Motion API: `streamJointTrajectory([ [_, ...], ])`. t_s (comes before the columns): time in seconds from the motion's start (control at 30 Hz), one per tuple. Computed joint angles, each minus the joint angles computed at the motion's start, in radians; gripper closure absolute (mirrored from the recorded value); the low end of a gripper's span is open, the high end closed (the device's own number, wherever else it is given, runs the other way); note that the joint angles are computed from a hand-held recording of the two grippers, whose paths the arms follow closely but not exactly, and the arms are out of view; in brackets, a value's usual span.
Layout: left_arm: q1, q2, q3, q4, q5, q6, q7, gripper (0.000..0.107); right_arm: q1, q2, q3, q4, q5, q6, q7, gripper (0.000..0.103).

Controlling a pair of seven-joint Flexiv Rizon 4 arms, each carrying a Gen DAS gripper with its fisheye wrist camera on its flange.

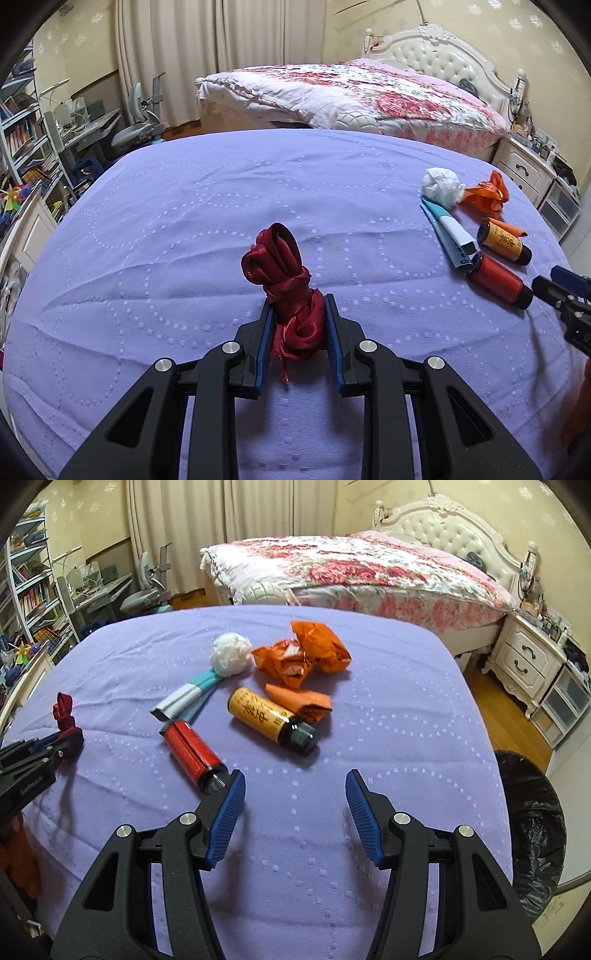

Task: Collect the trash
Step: 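Grasp the red cylindrical can with the right tool while the left tool holds the ribbon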

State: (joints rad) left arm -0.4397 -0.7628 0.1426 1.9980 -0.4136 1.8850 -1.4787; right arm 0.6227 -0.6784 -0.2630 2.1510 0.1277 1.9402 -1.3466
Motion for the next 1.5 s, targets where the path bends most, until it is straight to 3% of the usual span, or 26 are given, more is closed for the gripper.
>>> streamJointTrajectory([
  [0.4, 0.027, 0.011, 0.008, 0.033, -0.015, 0.028, -0.005, 0.080, -0.071, 0.005, 0.109, -0.052, -0.095, -0.025, -0.020, 0.048],
  [0.5, 0.041, 0.013, -0.001, 0.037, -0.016, 0.030, -0.005, 0.080, -0.084, -0.008, 0.130, -0.075, -0.124, -0.042, -0.016, 0.051],
  [0.57, 0.050, 0.014, -0.008, 0.041, -0.012, 0.034, -0.006, 0.080, -0.087, -0.014, 0.138, -0.086, -0.140, -0.062, -0.008, 0.059],
  [0.83, 0.055, 0.014, -0.014, 0.042, -0.011, 0.037, -0.003, 0.080, -0.075, -0.007, 0.127, -0.072, -0.166, -0.077, 0.009, 0.070],
  [1.23, 0.049, 0.009, -0.016, 0.044, -0.021, 0.045, -0.004, 0.080, -0.090, -0.018, 0.135, -0.085, -0.186, -0.085, 0.034, 0.069],
  [1.5, 0.072, 0.012, -0.042, 0.053, -0.004, 0.070, -0.007, 0.080, -0.092, -0.010, 0.133, -0.050, -0.178, -0.056, 0.035, 0.078],
])
